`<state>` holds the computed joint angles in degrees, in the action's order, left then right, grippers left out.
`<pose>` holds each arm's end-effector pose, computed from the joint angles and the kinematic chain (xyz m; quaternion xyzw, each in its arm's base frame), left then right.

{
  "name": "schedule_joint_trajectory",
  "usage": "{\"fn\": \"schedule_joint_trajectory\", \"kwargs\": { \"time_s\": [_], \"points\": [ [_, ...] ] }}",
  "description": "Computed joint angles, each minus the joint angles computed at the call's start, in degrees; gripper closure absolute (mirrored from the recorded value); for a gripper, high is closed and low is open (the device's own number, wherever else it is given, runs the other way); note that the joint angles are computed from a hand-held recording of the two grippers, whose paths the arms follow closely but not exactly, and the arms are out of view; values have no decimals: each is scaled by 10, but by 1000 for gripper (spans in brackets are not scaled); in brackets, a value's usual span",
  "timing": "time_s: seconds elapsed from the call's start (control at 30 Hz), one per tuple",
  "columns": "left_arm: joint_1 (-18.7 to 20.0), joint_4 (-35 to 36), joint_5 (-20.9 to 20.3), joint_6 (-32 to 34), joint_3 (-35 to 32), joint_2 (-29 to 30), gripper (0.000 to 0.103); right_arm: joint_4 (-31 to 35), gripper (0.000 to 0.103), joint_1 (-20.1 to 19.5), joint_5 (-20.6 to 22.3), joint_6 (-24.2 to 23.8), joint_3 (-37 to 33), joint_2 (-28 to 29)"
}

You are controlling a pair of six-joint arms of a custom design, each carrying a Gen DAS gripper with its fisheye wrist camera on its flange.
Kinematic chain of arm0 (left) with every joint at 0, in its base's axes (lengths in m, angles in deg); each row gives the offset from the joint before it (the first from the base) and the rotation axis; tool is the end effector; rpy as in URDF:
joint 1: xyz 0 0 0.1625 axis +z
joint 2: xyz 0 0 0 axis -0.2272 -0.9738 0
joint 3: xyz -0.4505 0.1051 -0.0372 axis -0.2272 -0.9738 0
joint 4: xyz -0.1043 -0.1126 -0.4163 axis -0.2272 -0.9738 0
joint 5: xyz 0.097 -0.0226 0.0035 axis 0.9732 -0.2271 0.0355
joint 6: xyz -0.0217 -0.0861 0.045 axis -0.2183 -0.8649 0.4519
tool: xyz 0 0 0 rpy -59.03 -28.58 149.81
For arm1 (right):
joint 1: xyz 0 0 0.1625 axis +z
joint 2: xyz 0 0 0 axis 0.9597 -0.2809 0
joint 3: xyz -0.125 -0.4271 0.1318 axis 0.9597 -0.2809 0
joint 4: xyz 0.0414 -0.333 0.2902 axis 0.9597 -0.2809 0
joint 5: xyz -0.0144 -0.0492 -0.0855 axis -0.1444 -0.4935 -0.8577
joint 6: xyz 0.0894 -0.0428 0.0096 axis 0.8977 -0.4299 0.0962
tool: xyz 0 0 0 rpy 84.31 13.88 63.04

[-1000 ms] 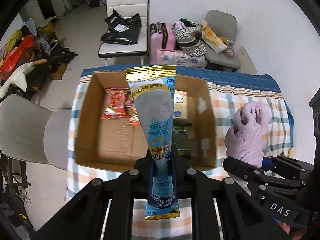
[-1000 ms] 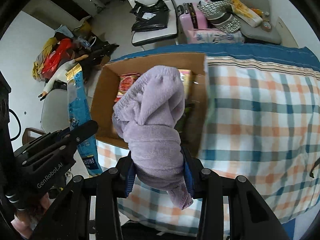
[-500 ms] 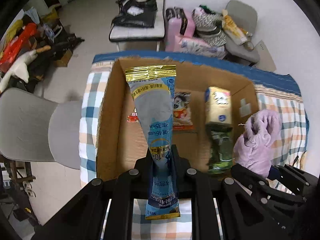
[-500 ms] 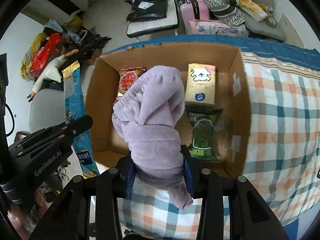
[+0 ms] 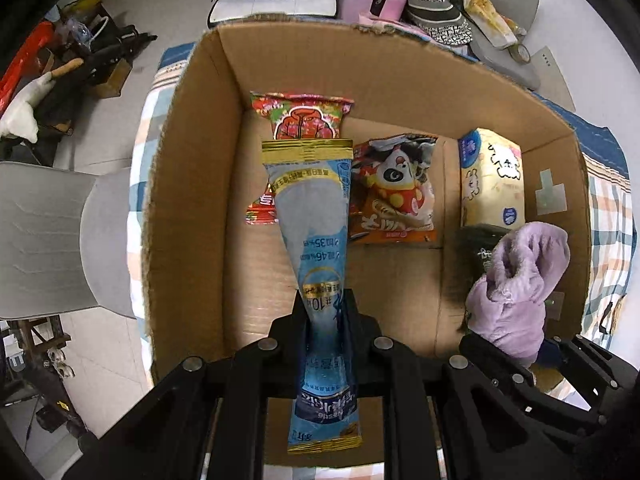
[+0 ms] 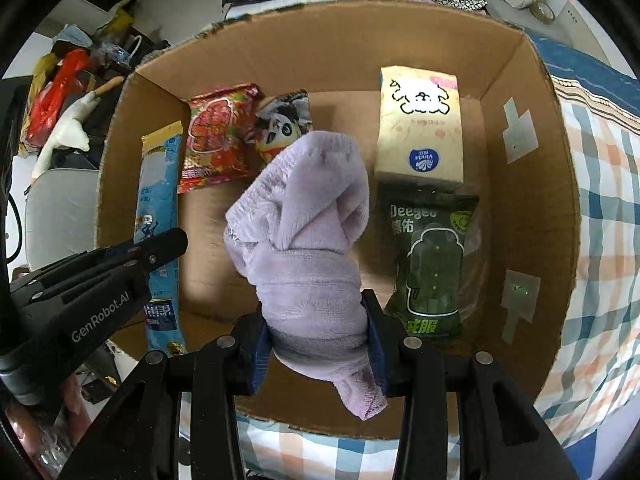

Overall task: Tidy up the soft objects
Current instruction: 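Carry the tube and sock into the box and open both tools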

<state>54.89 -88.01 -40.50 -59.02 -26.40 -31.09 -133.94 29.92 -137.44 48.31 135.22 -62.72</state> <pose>-0.5069 -0.6825 0.0767 0.4095 0.8385 0.1947 0.3020 0.2033 -0.5261 0.3363 -0.4163 -0.8529 0.2141 0.2310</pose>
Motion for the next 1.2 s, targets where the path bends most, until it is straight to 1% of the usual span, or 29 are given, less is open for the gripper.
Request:
{"fn": "schedule_joint_trajectory", "kwargs": {
  "time_s": [0.1, 0.27, 0.4, 0.47, 0.6, 0.63, 0.67, 0.7, 0.73, 0.77, 0.8, 0.83, 0.9, 0.93, 1.0, 1.07, 1.2],
  "points": [
    [1, 6, 0, -1, -5, 6, 91, -3, 59, -9, 5, -8, 3, -1],
    [-3, 8, 9, -2, -5, 10, 88, 0, 57, -9, 10, -8, 0, 2],
    [-8, 12, 33, -9, 1, 9, 87, 2, 55, -10, 14, -13, -3, 4],
    [-11, 3, 40, -7, 11, 3, 85, 1, 46, -9, 13, -15, -4, 5],
    [-13, -12, 47, -7, 19, -7, 73, 12, 34, -3, 8, -10, -4, 3],
    [-13, -17, 47, -7, 22, -10, 70, 16, 25, -1, 5, -6, -5, 2],
    [-13, -23, 48, -7, 24, -13, 67, 25, 18, 1, 1, -3, -8, 2],
    [-13, -27, 49, -8, 25, -15, 58, 33, 16, 4, -6, 2, -10, 2],
    [-13, -32, 49, -7, 27, -19, 47, 44, 14, 7, -13, 9, -13, 2],
    [-13, -35, 50, -6, 27, -21, 39, 53, 10, 9, -18, 13, -15, 2],
    [-13, -40, 53, -7, 29, -23, 19, 66, 8, 11, -24, 20, -19, 3],
    [-13, -42, 54, -5, 29, -25, 12, 80, 4, 14, -32, 28, -23, 4],
    [-12, -47, 54, -5, 34, -30, 11, 109, 3, 20, -47, 45, -30, 5],
    [-12, -52, 53, -5, 38, -33, 7, 130, 3, 22, -55, 56, -36, 7],
    [-14, -63, 55, -5, 51, -41, 6, 155, 3, 25, -67, 74, -40, 8],
    [-15, -71, 54, -4, 61, -48, 6, 174, 0, 29, -75, 90, -43, 8],
    [-20, -90, 52, 0, 82, -63, 4, 193, 0, 36, -84, 113, -41, 3]
  ]
}}
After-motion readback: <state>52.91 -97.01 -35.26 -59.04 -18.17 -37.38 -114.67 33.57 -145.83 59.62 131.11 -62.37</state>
